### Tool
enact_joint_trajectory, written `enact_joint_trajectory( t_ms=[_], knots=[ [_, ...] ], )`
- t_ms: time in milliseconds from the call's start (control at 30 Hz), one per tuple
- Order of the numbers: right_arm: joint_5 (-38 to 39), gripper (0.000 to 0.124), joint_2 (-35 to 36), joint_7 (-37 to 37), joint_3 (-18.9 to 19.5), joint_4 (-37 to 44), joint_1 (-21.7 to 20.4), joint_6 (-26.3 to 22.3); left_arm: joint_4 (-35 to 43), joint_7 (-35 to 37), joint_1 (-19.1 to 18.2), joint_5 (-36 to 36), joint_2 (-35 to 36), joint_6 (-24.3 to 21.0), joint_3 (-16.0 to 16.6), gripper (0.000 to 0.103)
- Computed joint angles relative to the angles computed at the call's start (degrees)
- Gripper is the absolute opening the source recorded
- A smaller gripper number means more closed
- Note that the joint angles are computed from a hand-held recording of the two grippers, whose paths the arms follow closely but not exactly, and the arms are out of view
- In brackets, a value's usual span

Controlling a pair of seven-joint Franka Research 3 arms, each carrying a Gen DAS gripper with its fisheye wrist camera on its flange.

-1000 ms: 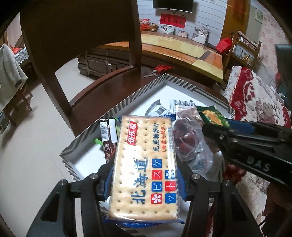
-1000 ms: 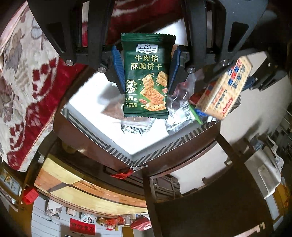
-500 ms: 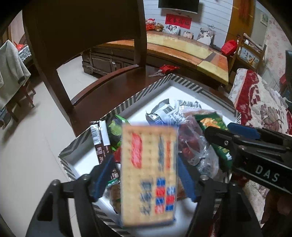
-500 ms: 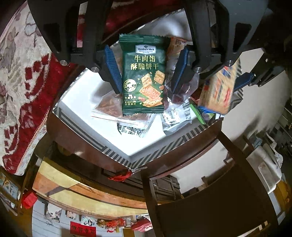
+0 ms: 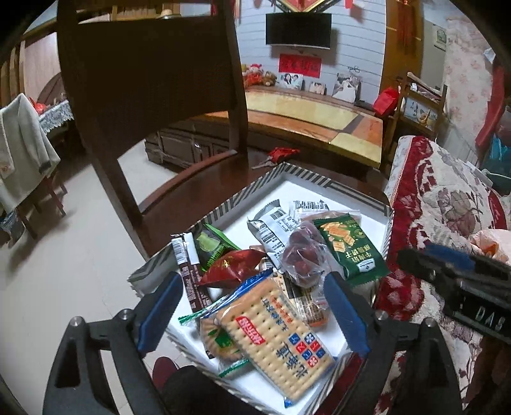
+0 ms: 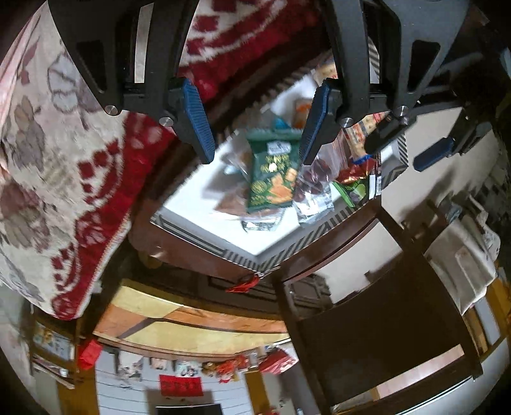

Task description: Organize snacks

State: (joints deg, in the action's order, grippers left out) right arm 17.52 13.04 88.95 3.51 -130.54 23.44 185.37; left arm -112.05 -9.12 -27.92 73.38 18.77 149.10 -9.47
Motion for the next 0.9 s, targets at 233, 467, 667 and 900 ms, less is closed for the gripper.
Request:
enact_joint_trajectory(
  t_ms=[233,467,667,900],
  knots=[
    [0.74,0.055,-3.32,0.1,-2.1,-6.47,3.41,3.34,-1.47,-1.43,-0.79,3.61,-1.85,-0.96,-0.96,0.103],
    [1.78,0.055,-5.41,-0.46,1.62,-9.57,-0.2,4.34,-1.7,-1.09,-1.01,3.82,-2.5,-2.24,-1.86,0.103],
    [1.13,0.055,-6.16,0.57,4.91,-10.57,-4.05,4.58,-1.98,-0.82,-0.87,3.23,-2.73,-2.12,-2.15,0.103],
    [-0.06,0.055,-6.14,1.47,6.23,-10.73,-5.74,3.76,-1.96,-1.54,-1.01,3.49,-2.65,-2.16,-2.12,0.103]
  ],
)
